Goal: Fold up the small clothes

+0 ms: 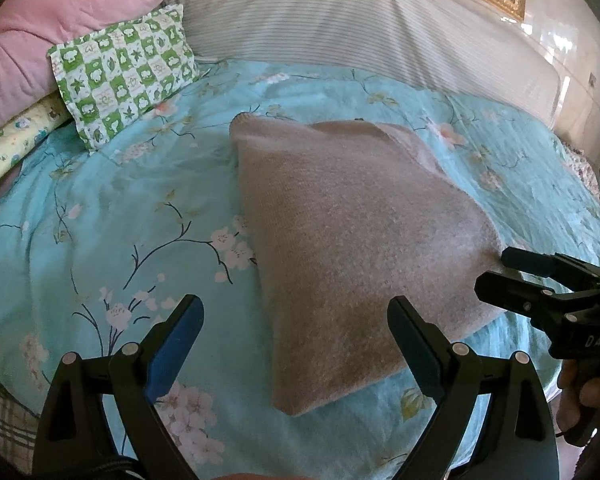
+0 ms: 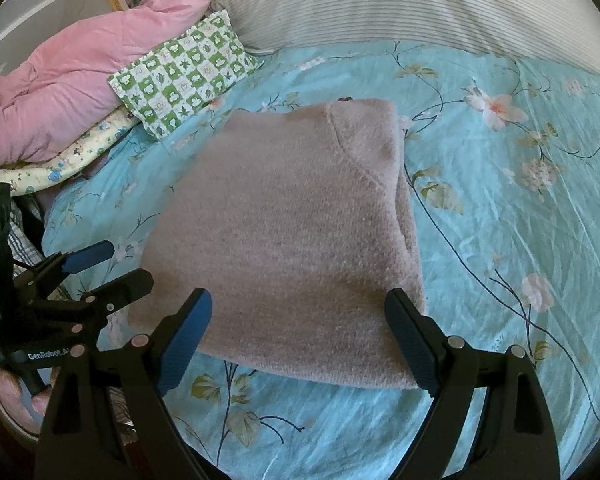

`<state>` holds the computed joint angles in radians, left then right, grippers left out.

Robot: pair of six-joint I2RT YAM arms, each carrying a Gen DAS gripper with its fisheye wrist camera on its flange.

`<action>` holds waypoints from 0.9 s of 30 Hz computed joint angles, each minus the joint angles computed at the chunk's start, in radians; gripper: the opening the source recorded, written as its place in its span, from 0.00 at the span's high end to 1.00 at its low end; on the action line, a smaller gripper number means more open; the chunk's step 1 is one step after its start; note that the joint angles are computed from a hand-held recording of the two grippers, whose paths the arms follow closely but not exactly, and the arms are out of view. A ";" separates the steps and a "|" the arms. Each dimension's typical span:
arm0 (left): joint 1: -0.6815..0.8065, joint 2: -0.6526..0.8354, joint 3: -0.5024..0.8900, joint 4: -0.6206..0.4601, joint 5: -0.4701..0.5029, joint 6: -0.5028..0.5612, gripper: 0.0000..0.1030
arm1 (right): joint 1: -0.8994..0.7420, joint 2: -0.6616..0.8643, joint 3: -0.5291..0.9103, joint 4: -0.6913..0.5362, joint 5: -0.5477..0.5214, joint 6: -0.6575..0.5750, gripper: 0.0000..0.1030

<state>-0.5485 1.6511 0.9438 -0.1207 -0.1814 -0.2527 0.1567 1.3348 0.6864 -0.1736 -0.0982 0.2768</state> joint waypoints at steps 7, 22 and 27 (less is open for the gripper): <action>0.020 0.000 -0.002 0.006 0.044 -0.008 0.09 | -0.011 0.001 0.009 -0.014 -0.006 -0.017 0.14; 0.008 -0.022 -0.017 0.015 0.041 -0.018 0.09 | -0.018 0.003 0.013 -0.022 -0.015 -0.038 0.14; 0.011 -0.025 -0.019 0.016 0.045 -0.019 0.09 | -0.016 0.003 0.014 -0.022 -0.015 -0.037 0.14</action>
